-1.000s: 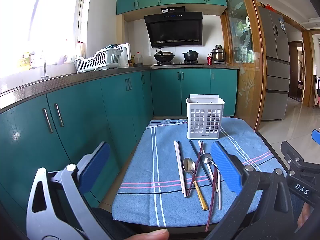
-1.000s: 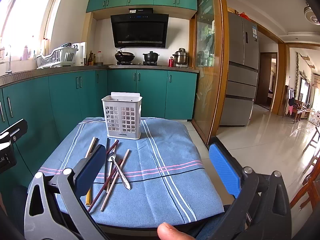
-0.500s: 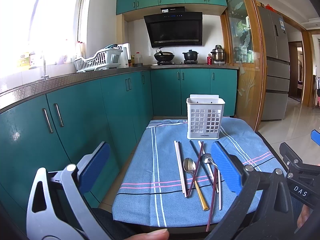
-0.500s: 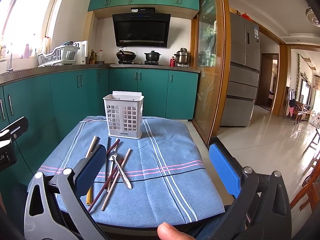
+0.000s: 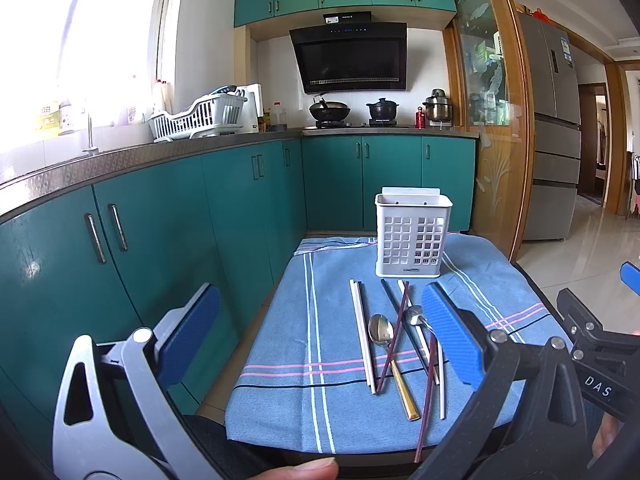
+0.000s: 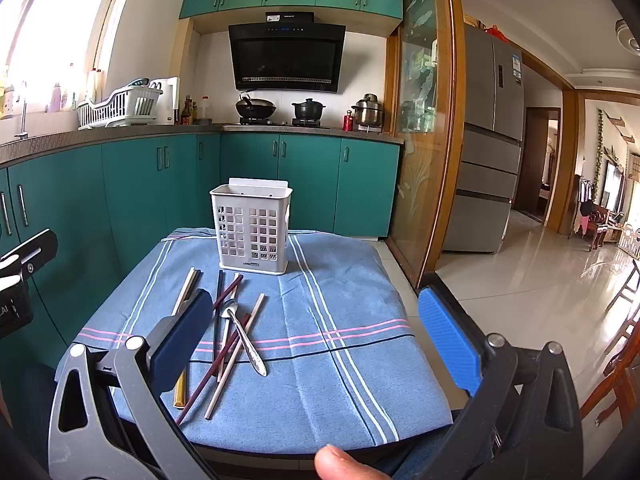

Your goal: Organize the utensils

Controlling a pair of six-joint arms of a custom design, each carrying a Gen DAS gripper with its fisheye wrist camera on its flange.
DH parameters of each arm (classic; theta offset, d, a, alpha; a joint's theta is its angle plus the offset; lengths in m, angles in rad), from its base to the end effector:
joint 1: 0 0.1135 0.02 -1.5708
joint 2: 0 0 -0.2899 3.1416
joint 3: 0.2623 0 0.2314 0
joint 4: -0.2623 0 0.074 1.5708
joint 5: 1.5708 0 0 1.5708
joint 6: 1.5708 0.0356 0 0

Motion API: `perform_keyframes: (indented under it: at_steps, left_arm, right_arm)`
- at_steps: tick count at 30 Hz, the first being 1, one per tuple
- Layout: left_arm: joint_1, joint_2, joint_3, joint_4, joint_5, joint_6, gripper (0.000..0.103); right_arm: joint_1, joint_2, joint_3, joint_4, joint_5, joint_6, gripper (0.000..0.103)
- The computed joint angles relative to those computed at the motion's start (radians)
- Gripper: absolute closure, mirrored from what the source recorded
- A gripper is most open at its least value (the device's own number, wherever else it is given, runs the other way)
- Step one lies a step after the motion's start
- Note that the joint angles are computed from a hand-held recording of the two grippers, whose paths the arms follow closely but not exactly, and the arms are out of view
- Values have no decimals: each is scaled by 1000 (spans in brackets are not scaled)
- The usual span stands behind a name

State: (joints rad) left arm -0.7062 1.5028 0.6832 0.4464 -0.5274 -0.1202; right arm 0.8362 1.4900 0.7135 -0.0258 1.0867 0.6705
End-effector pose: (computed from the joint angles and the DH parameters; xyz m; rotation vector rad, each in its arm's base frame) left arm 0.2355 -0.1773 0.2421 0.2092 1.8800 -0.0497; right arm 0.1983 0.1726 0.2235 0.3002 1.9003 -0.3064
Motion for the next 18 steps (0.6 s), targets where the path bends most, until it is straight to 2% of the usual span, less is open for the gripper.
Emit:
perform_keyframes:
  at_steps: [18]
  left_arm:
    - [29, 18, -20, 31, 25, -9, 3]
  right_arm:
    - [6, 3, 14, -25, 1, 10, 3]
